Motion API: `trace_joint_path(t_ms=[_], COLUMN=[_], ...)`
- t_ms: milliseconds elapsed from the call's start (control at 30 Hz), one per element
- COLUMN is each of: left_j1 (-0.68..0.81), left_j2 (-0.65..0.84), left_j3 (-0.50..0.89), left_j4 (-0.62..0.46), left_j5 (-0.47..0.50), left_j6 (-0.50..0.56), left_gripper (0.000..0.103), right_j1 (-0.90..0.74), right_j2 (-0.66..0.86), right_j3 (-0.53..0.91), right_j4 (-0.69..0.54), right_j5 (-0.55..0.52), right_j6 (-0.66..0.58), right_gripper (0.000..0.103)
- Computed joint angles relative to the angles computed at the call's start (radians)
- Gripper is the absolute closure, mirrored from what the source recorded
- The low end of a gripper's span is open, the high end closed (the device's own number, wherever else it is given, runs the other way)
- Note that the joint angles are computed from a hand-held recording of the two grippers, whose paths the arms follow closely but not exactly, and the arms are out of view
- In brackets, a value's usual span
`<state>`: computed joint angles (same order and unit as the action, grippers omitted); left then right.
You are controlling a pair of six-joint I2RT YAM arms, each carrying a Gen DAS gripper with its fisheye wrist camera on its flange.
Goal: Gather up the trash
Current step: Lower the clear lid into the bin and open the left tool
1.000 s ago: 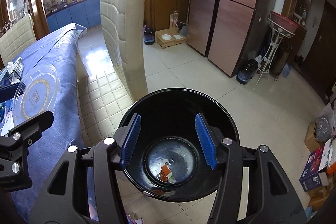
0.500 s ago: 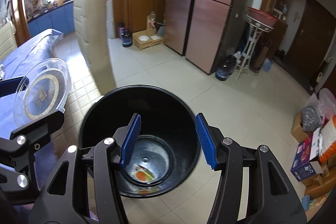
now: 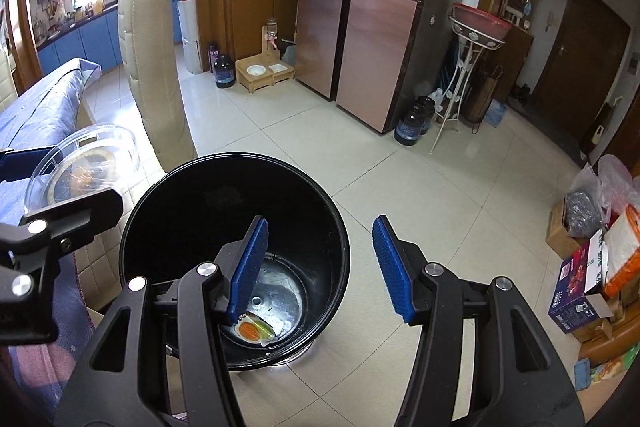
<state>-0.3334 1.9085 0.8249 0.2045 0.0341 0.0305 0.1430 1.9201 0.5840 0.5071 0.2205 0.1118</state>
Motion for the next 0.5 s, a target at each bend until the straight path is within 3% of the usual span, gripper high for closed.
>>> trace_joint_path(t_ms=[167,333,500], left_j1=[-0.026,-0.002,0.003], left_j2=[-0.003,-0.003,-0.062], left_j3=[-0.011,-0.009,-0.065], left_j4=[0.011,-0.008,0.018], left_j5=[-0.034,0.020,-0.026], left_j6=[0.015,-0.007,-0.002], left_gripper=[0.016,0.016,0.016], right_j1=[-0.004,0.002,0.041], right_j2=[0.001,0.000,-0.026], right_j3=[-0.013,-0.001,-0.009], right_j4=[0.011,-0.015,-0.025], right_j5=[0.003,0.005,0.006], right_j6=[0.000,0.009,0.020], right_gripper=[0.046,0.046,0.045])
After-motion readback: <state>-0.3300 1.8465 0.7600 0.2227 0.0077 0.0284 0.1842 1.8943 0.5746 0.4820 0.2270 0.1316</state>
